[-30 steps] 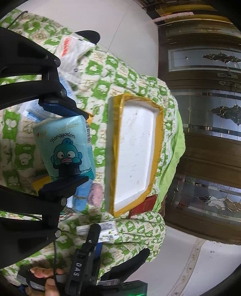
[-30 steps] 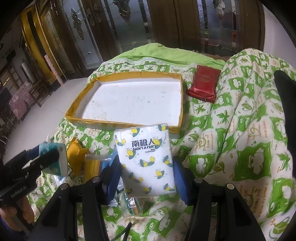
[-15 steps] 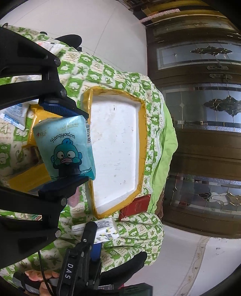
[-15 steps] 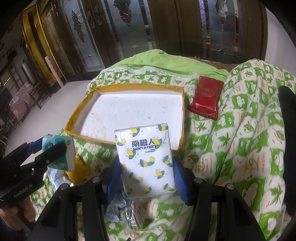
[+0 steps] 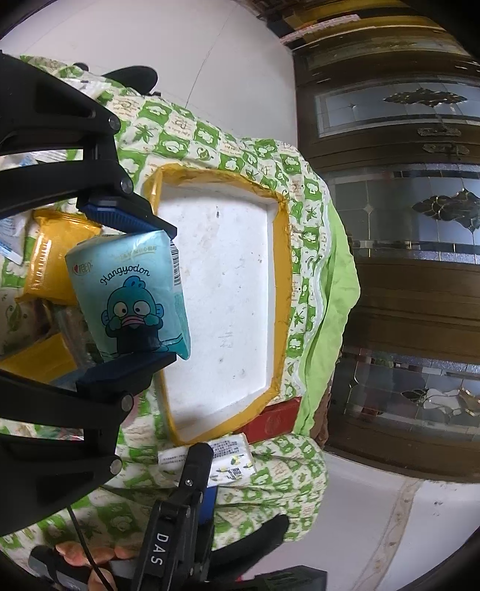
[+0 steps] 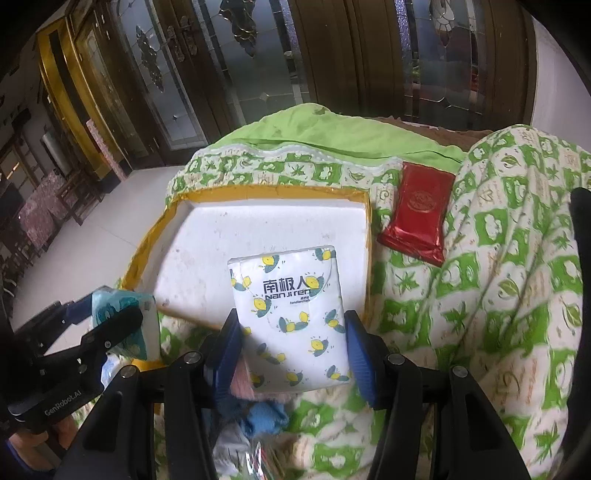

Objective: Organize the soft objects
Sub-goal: 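Lift and carry the blue pack with left tool while right tool carries the white pack to the foam tray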

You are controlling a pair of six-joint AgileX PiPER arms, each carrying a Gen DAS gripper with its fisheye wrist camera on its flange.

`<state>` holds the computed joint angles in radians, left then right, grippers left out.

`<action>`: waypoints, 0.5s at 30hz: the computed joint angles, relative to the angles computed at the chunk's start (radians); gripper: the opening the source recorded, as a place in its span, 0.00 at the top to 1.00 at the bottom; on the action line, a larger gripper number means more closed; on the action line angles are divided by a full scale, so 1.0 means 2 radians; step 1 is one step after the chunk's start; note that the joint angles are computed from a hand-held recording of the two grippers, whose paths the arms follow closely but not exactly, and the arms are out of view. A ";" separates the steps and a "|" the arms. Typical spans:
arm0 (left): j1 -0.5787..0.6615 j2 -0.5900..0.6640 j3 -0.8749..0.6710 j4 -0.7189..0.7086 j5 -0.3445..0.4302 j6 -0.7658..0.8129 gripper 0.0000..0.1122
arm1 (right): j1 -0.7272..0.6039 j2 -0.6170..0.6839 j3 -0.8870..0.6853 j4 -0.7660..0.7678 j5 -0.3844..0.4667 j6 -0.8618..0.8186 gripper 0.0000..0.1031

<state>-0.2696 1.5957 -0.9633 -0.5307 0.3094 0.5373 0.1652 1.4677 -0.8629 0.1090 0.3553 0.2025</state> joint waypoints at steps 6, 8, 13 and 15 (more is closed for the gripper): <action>0.007 0.037 -0.055 0.006 0.023 -0.015 0.48 | -0.029 0.041 -0.041 0.084 0.013 -0.081 0.44; 0.010 0.054 -0.078 0.000 0.035 -0.015 0.48 | -0.037 0.055 -0.050 0.105 0.017 -0.101 0.44; 0.017 0.105 -0.139 -0.001 0.066 -0.032 0.48 | -0.057 0.098 -0.078 0.155 0.030 -0.146 0.44; 0.017 0.123 -0.157 0.005 0.072 -0.044 0.48 | -0.063 0.115 -0.088 0.176 0.035 -0.162 0.44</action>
<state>-0.2352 1.8423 -1.2781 -0.5212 0.4542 0.4486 0.0397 1.6976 -1.0386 0.4608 0.4244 -0.1212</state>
